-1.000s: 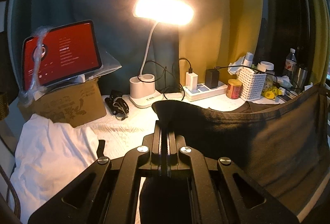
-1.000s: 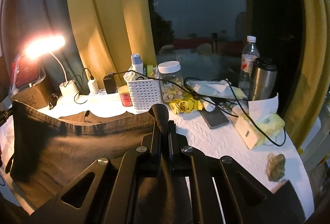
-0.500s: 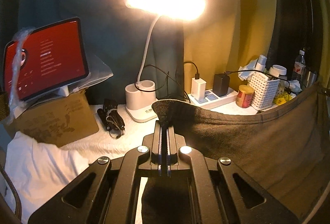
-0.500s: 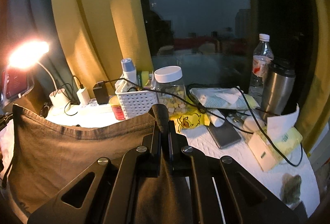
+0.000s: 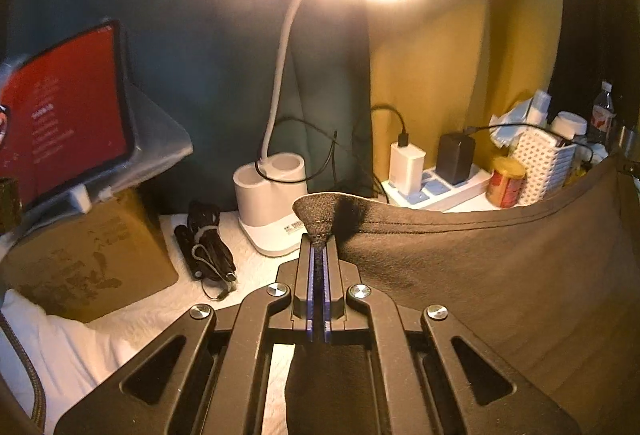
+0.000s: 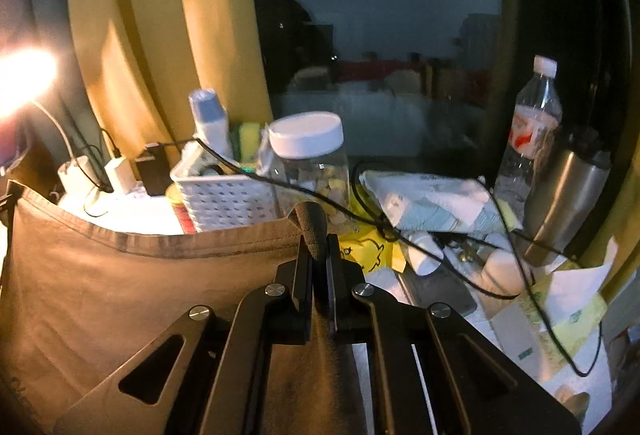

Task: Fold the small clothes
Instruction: 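Carry the held hem over the shirt body to the collar with both grippers, then lower the hem onto the collar and open both grippers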

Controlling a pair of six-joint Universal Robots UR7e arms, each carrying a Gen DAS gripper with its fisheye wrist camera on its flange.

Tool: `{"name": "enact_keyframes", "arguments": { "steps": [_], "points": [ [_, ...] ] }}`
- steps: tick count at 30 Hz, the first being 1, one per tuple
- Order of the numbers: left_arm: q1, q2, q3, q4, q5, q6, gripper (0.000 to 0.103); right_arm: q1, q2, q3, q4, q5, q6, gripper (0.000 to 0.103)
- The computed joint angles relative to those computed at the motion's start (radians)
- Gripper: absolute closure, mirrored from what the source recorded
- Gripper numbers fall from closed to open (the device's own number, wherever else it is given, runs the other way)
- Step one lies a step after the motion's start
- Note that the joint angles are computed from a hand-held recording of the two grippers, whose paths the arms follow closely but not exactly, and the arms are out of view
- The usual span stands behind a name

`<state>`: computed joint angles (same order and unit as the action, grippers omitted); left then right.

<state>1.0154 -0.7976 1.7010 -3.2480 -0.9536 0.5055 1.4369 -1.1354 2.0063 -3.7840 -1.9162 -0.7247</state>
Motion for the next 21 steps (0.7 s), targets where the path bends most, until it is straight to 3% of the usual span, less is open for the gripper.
{"name": "enact_keyframes", "arguments": {
  "steps": [11, 21],
  "points": [
    [0.052, 0.076, -0.077, 0.1, 0.023, -0.032, 0.101, -0.039, 0.112, -0.092, 0.027, -0.106, 0.0, 0.097],
    [0.077, 0.101, -0.157, 0.311, 0.054, -0.144, 0.1, -0.045, 0.125, -0.135, 0.124, -0.159, 0.059, 0.096]
  ]
}}
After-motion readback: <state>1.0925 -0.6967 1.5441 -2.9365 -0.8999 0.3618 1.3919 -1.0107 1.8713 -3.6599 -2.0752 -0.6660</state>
